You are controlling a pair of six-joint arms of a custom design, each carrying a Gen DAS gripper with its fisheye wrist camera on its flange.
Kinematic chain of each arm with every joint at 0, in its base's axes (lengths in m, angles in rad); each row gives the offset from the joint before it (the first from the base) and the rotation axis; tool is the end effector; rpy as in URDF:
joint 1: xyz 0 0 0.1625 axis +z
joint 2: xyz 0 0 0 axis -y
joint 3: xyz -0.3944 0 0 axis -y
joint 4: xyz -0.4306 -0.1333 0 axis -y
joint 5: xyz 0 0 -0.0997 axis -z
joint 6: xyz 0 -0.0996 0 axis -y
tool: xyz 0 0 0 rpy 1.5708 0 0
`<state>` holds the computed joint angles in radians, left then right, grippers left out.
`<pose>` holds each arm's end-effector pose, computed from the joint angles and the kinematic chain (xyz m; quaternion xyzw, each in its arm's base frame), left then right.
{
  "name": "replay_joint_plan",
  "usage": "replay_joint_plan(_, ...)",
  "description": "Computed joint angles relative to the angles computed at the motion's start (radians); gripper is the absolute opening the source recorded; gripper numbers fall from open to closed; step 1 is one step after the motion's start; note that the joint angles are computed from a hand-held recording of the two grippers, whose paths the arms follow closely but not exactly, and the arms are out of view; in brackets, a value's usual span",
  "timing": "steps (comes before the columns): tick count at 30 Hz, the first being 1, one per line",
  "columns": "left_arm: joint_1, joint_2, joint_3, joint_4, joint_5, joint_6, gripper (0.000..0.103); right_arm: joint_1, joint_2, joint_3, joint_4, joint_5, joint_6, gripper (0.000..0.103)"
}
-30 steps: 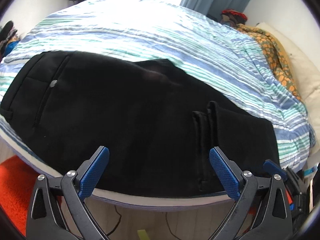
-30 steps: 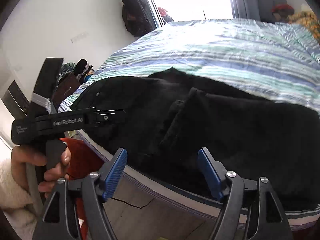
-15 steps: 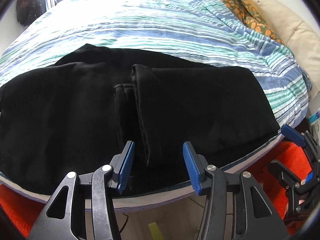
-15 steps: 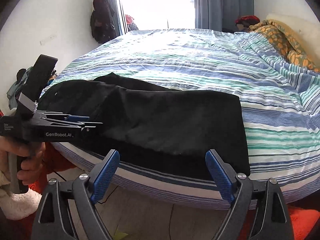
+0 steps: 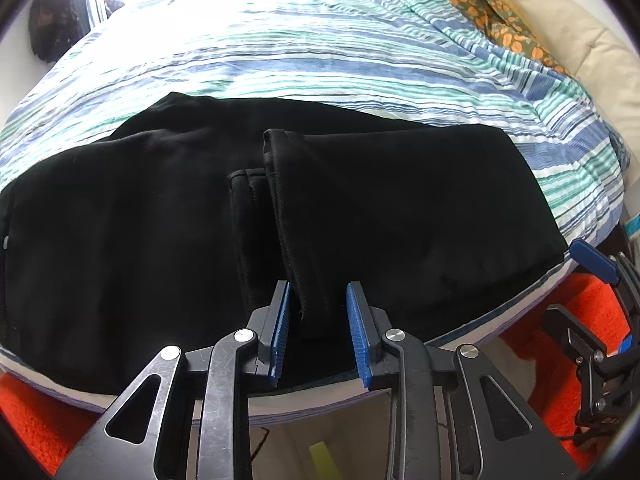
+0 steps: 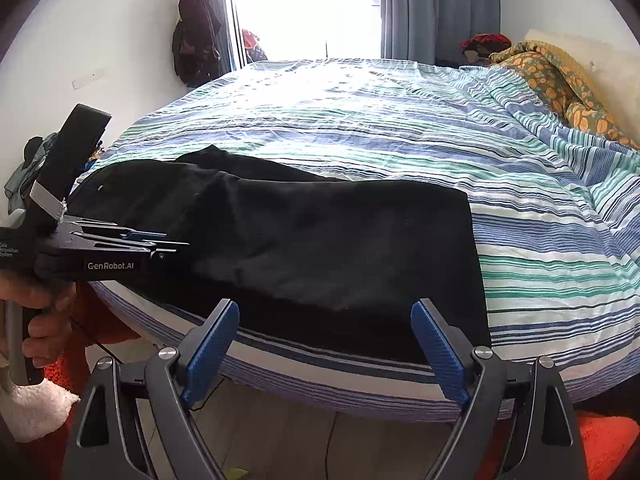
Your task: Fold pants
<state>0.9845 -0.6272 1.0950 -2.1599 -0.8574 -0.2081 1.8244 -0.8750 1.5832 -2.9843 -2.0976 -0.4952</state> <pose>-0.2838 -0.7860 0.1371 0.1550 0.9226 -0.1872 0.2994 0.2591 -0.6679 0.1842 0.2477 -0.8762 0.3016 0.2827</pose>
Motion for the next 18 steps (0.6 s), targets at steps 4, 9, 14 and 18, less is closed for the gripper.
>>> replay_joint_plan(4, -0.001, -0.009, 0.014, -0.024, -0.007, 0.029, 0.013, 0.002, 0.0, 0.003, -0.007, -0.003, -0.011, 0.087)
replay_joint_plan(9, -0.003, -0.062, 0.082, -0.063, -0.025, 0.073, 0.011, 0.011, -0.003, 0.017, -0.116, -0.017, -0.043, 0.087)
replay_joint_plan(14, 0.012, -0.068, 0.082, -0.02, -0.036, 0.028, 0.011, -0.009, -0.021, 0.003, -0.127, -0.008, 0.012, 0.087)
replay_joint_plan(18, 0.003, -0.062, 0.091, -0.034, -0.009, 0.058, 0.019, -0.053, -0.022, -0.079, 0.022, 0.094, 0.115, 0.087)
